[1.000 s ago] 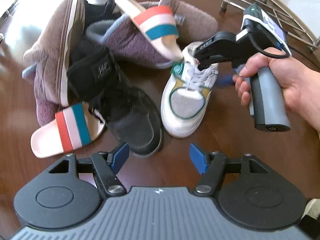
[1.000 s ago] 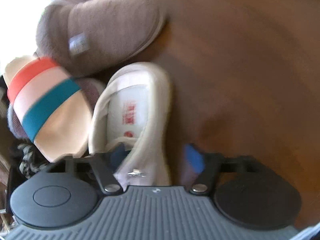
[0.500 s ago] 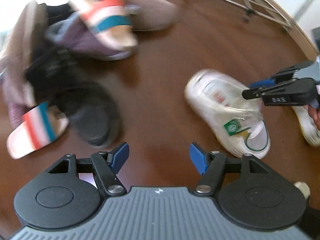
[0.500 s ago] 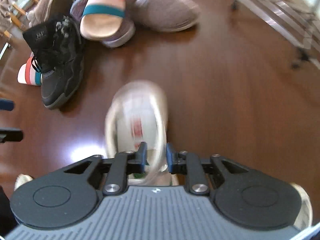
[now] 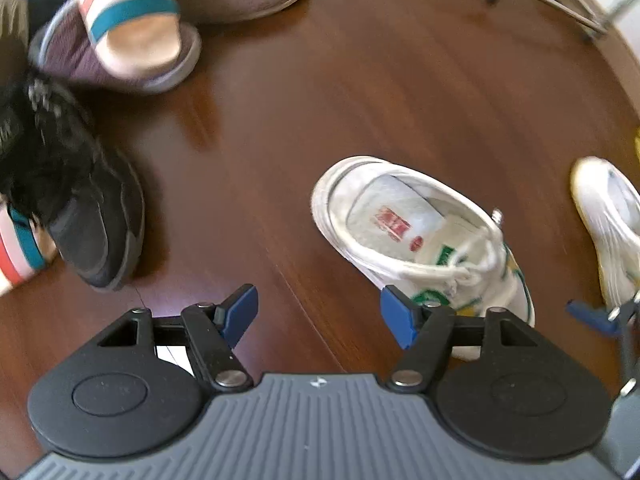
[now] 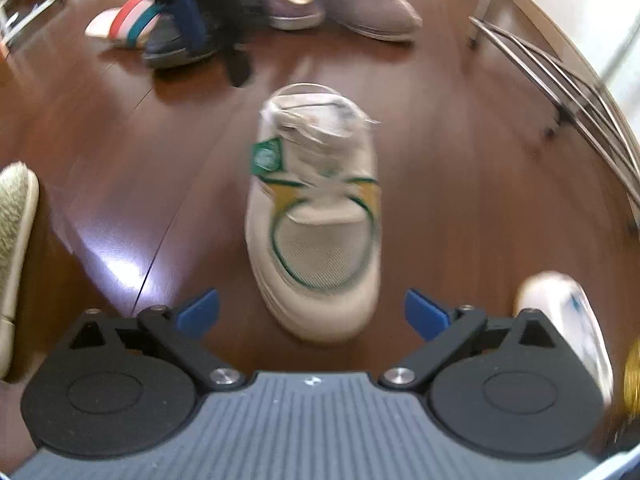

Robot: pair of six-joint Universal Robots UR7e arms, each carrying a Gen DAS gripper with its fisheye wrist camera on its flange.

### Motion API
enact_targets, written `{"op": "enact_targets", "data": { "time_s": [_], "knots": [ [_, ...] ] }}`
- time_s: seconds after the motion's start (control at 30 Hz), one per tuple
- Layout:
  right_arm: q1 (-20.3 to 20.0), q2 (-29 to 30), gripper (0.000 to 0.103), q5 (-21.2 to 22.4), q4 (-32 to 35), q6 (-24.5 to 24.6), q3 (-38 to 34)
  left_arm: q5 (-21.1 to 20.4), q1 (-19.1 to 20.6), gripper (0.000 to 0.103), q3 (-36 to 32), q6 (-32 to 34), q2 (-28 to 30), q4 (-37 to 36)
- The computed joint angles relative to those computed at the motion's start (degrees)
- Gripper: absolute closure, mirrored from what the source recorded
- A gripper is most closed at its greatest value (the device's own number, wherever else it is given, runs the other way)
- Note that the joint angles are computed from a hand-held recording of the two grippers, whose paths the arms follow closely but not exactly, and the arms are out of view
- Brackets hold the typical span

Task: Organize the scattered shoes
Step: 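Grasp the second sneaker heel with the left gripper while the right gripper releases it, then set the second sneaker beside the first and open the left gripper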

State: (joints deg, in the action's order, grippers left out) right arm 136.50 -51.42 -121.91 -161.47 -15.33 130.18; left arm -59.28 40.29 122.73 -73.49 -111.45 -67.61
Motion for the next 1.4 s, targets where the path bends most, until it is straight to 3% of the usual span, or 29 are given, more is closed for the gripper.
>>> {"op": "enact_targets", "data": {
  "time_s": [0.17,0.27,0.33,0.47,0.7,0.8,1.0,1.1,1.17,1.4],
  "knots": [
    [-0.36,7.01,0.005,-3.17,-7.38,-1.51,-0.95,2.09,4.97,0.033,0.87,-1.9,3.32,-5.1],
    [-1.2,8.5,0.006,-3.59,-11.16,-2.7,-0.19,0.88,8.93,0.039,1.52,-1.44,5.49,-10.82],
    [-1.99,9.12,0.014,-3.15,-14.35,-4.15,0.85,-0.72,9.57,0.067,2.79,1.45,5.97,-14.48],
    [-2.29,8.14,0.02,-2.23,-18.03,-6.19,3.56,-1.53,6.67,0.07,4.2,3.78,6.95,-14.82],
    [-1.61,-1.51,0.021,-6.85,-12.34,0.75,10.59,-7.93,2.24,0.073,7.11,9.43,11.32,-24.49],
    [-1.51,-5.96,0.021,-9.92,-9.87,5.59,13.63,-9.99,-0.49,0.073,7.46,12.71,17.37,-31.99],
    [-3.47,-15.68,0.016,-13.94,5.07,18.61,15.53,-13.41,-2.33,0.068,7.25,15.38,23.11,-37.85],
    [-3.86,-17.99,0.012,-13.01,2.81,18.78,17.52,-12.53,-3.44,0.068,7.22,14.97,24.11,-37.15],
    [-4.12,-18.47,0.031,-12.61,1.05,17.9,18.48,-12.7,-3.06,0.068,6.84,14.34,24.27,-37.0],
    [-5.75,-20.26,0.035,-12.82,-3.99,13.87,20.85,-12.51,-2.92,0.068,5.77,16.03,26.96,-39.21]
  ]
}}
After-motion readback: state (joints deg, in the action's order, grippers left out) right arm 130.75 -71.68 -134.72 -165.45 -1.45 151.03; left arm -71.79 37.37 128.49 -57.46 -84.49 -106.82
